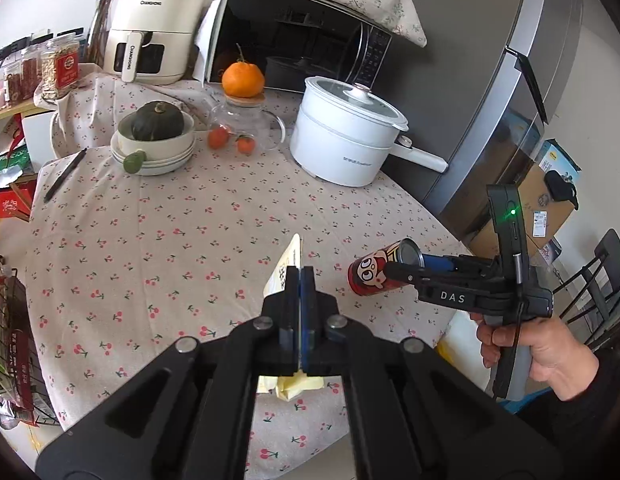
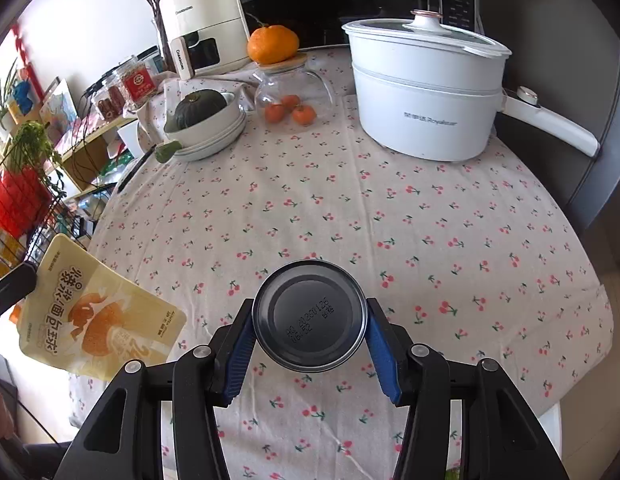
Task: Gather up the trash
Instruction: 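Carry the red can and bread bag over the white bin with both tools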
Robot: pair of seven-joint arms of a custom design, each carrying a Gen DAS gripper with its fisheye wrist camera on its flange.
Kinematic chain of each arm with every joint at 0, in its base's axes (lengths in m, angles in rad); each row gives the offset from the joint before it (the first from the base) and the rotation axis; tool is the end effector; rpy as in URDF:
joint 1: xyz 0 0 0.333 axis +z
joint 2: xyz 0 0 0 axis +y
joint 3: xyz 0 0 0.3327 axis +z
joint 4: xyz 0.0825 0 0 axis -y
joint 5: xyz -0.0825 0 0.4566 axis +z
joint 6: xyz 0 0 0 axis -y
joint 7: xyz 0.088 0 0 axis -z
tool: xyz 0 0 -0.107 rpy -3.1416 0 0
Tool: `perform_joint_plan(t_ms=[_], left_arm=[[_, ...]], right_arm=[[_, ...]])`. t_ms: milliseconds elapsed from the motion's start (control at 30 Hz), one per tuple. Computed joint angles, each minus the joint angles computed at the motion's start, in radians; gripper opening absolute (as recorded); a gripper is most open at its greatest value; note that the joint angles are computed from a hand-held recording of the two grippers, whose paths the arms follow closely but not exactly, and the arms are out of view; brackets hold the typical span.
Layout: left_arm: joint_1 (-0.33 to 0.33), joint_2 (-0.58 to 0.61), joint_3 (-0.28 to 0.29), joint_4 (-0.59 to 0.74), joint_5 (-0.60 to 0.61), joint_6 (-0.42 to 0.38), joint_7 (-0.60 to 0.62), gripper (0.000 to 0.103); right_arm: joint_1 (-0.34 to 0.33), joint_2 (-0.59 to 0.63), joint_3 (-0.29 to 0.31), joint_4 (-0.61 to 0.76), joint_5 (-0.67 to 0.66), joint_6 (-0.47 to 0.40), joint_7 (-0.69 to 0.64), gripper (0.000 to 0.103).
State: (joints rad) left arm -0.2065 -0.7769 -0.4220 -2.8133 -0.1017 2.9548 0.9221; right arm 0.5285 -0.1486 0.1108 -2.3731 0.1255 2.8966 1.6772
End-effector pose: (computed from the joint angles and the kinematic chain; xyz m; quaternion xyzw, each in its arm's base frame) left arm 0.3439 -0.2372 0.4782 -0.6635 0.6082 -0.3943 0.1852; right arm 0.4695 0.3410 0.4323 -0.7935 0.5112 -0.1077 0.3121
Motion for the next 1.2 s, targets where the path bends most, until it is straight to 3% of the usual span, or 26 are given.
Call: perform_joint_plan(t_ms=[367,467,867,1100,1200], left_arm=[[-0.011,0.195,-0.054,0.146,0.032,0.07,0.026,0.0],[-0.013,0.243,-0.07,0.183,0.041,0.09,0.033,0.0],[-0.138,0.496,-0.057,0.354,0.036,0.141,0.148,0.0],[-0.256,0.633,-0.011,0.447,0.006,0.145,0.255,0.001],[-0.254,0.679,-0.03,0.488,0.054,0.133,0.24,0.0]], right_arm=[[-0.026,-0.19,-0.077,-0.178,0.004,-0.028,0.035,0.054],[0.008,-0.25,-0.134,-0.225,0.057,-0.022,0.002,0.054],[-0.116,-0.453,-0.176,-0.384,-0.05,-0.08,0.037,0.054],[-0.178,-0.552,-0.211,-0.47,-0.087,-0.142,0.016,0.054],[-0.198,-0.585,-0.227,-0.496,-0.088,-0.166,0.004,0.054]])
